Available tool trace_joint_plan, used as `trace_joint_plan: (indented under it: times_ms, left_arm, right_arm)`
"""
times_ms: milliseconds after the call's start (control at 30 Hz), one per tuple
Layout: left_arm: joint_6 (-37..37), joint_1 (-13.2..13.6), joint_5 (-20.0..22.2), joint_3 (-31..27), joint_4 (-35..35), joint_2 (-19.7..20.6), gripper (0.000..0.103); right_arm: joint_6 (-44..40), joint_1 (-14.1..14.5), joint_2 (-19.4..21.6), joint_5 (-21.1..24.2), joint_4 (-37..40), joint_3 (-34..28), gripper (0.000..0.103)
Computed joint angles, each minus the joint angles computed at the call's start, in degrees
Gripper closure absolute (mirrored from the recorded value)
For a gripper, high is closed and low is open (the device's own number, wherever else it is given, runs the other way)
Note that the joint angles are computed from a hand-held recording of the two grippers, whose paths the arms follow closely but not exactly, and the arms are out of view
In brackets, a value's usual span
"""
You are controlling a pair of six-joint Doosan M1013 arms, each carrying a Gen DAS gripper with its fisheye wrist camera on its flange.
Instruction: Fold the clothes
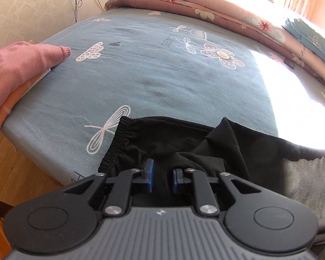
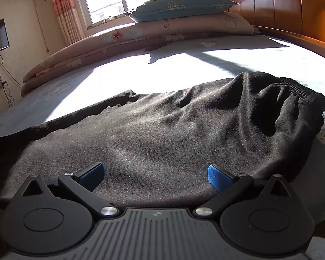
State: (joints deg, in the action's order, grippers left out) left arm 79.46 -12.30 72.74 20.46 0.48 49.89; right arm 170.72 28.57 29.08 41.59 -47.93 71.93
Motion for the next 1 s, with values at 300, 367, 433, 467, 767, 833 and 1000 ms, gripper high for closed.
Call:
trace_joint_plan:
  times_ms: [300, 367, 433, 467, 767, 833, 1000]
  left_arm:
    - [-6.3, 2.1, 5.8, -1.4, -2.3, 2.4, 0.053]
    - [-7.7, 2.9, 4.4, 2.3, -4.8, 1.0, 0.049]
    - [-9.3, 4.4, 1.1, 6.3, -10.2, -0.5, 0.047]
    - [-10.0, 5.1, -0.6, 8.2, -13.2, -1.2, 0.046]
    - [-11.8, 8.1, -8.0, 16.6, -26.0, -3.6, 0.039]
    - [-12.0, 8.8, -10.1, 18.7, -29.8, -4.3, 0.039]
    - [-12.4, 10.0, -15.3, 24.3, -36.7, -6.1, 0.035]
  right_arm:
    - [-3.5, 0.1, 0.9, -0.5, 1.5, -1.7, 0.0]
    - [-3.7, 0.3, 1.0, -0.5, 0.6, -1.8, 0.0]
    - [-4.6, 0.4, 1.0, -0.9, 0.3, -1.8, 0.0]
    - [-5.2, 0.4, 1.1, -1.0, 0.5, -1.8, 0.0]
    - [-4.1, 0.3, 1.3, -1.1, 0.5, -2.2, 0.0]
    - [-5.3, 0.5, 1.7, -0.2, 1.1, -2.9, 0.0]
    - [-7.9, 0.8, 2.8, 2.0, 1.9, -4.5, 0.0]
